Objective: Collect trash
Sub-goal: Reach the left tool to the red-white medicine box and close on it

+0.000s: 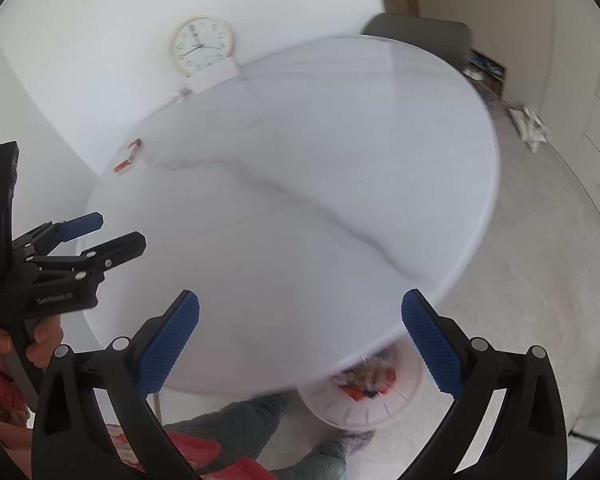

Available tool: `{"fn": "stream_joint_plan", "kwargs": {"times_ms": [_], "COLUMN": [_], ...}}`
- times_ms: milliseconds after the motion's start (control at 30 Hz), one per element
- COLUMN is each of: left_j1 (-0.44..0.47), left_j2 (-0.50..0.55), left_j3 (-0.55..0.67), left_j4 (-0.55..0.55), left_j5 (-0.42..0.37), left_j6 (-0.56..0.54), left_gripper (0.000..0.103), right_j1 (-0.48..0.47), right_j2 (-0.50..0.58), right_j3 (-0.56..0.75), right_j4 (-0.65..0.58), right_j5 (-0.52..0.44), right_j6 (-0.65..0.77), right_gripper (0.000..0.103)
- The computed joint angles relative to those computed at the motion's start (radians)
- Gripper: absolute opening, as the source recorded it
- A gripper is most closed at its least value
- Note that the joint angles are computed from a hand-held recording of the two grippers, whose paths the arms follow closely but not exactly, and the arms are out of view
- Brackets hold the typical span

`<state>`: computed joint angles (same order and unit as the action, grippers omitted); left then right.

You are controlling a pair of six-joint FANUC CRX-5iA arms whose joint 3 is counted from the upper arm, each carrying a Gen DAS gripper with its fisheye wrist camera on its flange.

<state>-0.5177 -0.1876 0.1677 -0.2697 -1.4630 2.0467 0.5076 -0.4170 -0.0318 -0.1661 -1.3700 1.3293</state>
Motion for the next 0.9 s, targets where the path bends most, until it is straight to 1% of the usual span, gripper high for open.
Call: {"fn": "stream_joint_plan", "kwargs": {"times_ms": [33, 100, 200, 267, 300, 367, 400, 467, 500, 567, 633, 700, 733, 800, 833, 900], "left_j1": [0.045, 0.174, 0.406, 0.578, 0.647, 0.815, 0.879, 0.978, 1.019, 1.081, 1.121, 1.145, 1.161, 1.176, 1.182, 1.184], "left_j2": [-0.014, -0.055, -0.099, -0.095, -0.079, -0.017, 0.004, 0.092, 0.137, 0.226, 0.319, 0.412, 0.456, 0.545, 0.585, 0.652], "left_j3": [-0.010, -0.045, -0.102, -0.126, -0.123, -0.116, -0.116, -0.073, -0.049, 0.009, 0.072, 0.138, 0.167, 0.243, 0.275, 0.342], "left_j4": [0.003, 0.027, 0.095, 0.147, 0.169, 0.244, 0.270, 0.273, 0.270, 0.268, 0.264, 0.270, 0.296, 0.314, 0.329, 0.323], "left_j5": [-0.004, 0.012, 0.059, 0.097, 0.102, 0.131, 0.139, 0.169, 0.187, 0.206, 0.222, 0.221, 0.219, 0.192, 0.184, 0.165], "left_j6": [-0.014, -0.072, -0.208, -0.318, -0.359, -0.454, -0.490, -0.521, -0.533, -0.557, -0.577, -0.598, -0.618, -0.618, -0.622, -0.615], "left_gripper": [0.095, 0.095, 0.095, 0.095, 0.095, 0.095, 0.095, 0.095, 0.095, 0.095, 0.095, 0.095, 0.095, 0.095, 0.095, 0.095], "right_j1": [0.028, 0.085, 0.174, 0.213, 0.232, 0.257, 0.270, 0.295, 0.304, 0.320, 0.331, 0.342, 0.347, 0.356, 0.361, 0.363], "right_j2": [0.030, 0.090, 0.209, 0.284, 0.334, 0.420, 0.469, 0.562, 0.601, 0.710, 0.801, 0.898, 0.932, 1.015, 1.027, 1.067], "right_j3": [0.023, 0.068, 0.156, 0.223, 0.267, 0.350, 0.400, 0.499, 0.541, 0.674, 0.790, 0.922, 0.966, 1.079, 1.089, 1.136], "right_j4": [0.003, 0.015, 0.040, 0.046, 0.045, 0.038, 0.039, 0.049, 0.052, 0.045, 0.031, 0.022, 0.020, 0.022, 0.024, 0.016], "right_j5": [0.014, 0.045, 0.095, 0.109, 0.114, 0.116, 0.111, 0.092, 0.082, 0.039, -0.006, -0.061, -0.081, -0.137, -0.144, -0.174], "right_j6": [-0.006, -0.016, -0.042, -0.062, -0.076, -0.094, -0.103, -0.113, -0.113, -0.110, -0.100, -0.084, -0.078, -0.067, -0.063, -0.055], "right_gripper": [0.100, 0.100, 0.100, 0.100, 0.100, 0.100, 0.100, 0.100, 0.100, 0.100, 0.100, 0.100, 0.100, 0.100, 0.100, 0.100]}}
